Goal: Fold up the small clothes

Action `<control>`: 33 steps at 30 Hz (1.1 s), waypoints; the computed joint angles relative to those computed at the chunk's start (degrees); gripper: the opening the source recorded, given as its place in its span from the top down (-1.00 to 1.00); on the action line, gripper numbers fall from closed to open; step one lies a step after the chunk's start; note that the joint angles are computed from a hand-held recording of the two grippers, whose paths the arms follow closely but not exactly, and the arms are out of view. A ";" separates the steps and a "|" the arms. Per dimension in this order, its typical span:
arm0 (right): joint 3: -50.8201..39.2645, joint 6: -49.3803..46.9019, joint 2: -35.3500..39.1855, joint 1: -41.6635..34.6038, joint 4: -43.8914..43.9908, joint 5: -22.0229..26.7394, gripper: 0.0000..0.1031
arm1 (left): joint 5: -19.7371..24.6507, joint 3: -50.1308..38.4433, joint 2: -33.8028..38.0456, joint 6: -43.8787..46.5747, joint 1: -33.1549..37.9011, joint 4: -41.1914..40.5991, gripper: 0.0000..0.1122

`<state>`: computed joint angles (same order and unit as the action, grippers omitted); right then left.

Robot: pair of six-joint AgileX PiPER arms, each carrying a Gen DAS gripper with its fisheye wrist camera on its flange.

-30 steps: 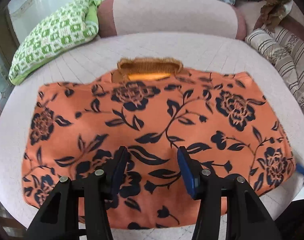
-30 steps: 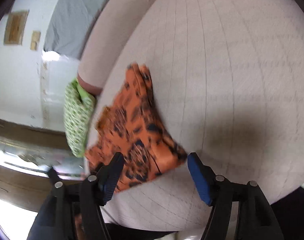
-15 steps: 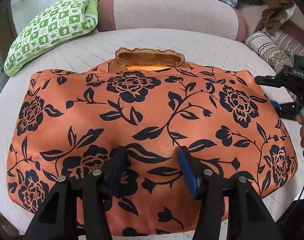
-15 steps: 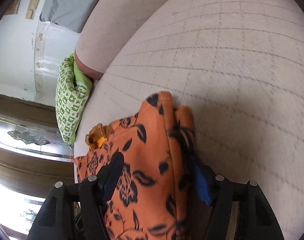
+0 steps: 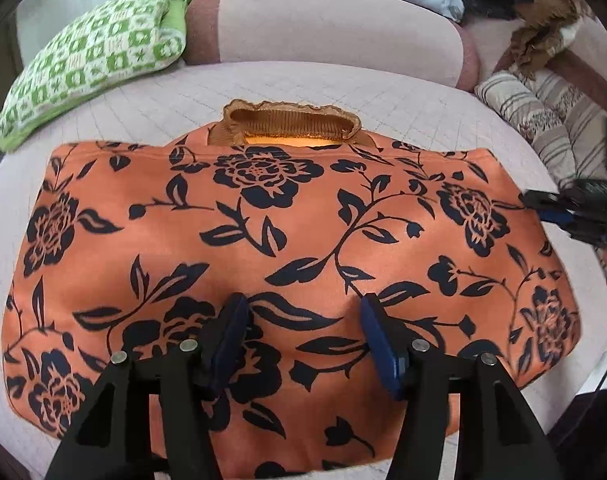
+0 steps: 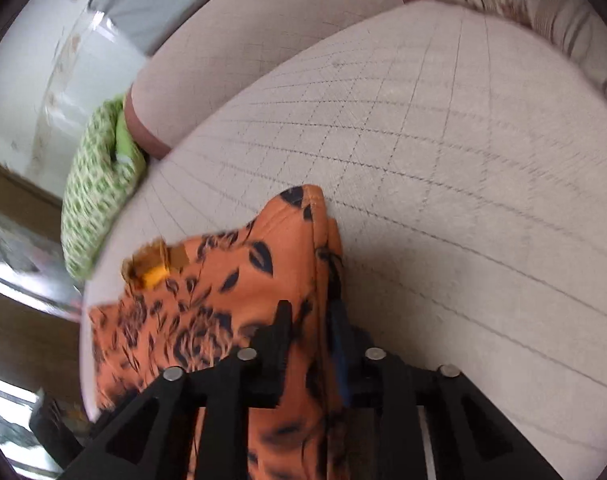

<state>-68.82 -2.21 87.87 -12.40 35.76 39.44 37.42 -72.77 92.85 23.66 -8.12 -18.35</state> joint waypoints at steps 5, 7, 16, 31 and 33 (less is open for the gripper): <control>9.94 -5.50 -14.35 -0.91 9.36 1.94 0.25 | 2.62 1.66 -4.15 1.27 2.50 -3.11 -0.05; 15.50 -12.30 -19.13 -1.59 18.20 4.64 -0.47 | 2.11 4.34 -7.02 3.06 4.02 -3.76 -0.05; 33.39 -25.54 -20.92 -6.97 39.77 7.44 -0.31 | 5.01 5.10 -8.06 0.26 5.16 2.94 -0.06; 31.61 -23.95 -21.62 1.36 39.91 2.25 -0.45 | 7.47 5.94 -13.34 -3.64 5.60 7.75 -0.06; 31.10 -26.23 -21.47 2.47 42.44 2.22 -0.48 | 7.66 5.91 -13.21 -3.76 5.55 7.94 -0.06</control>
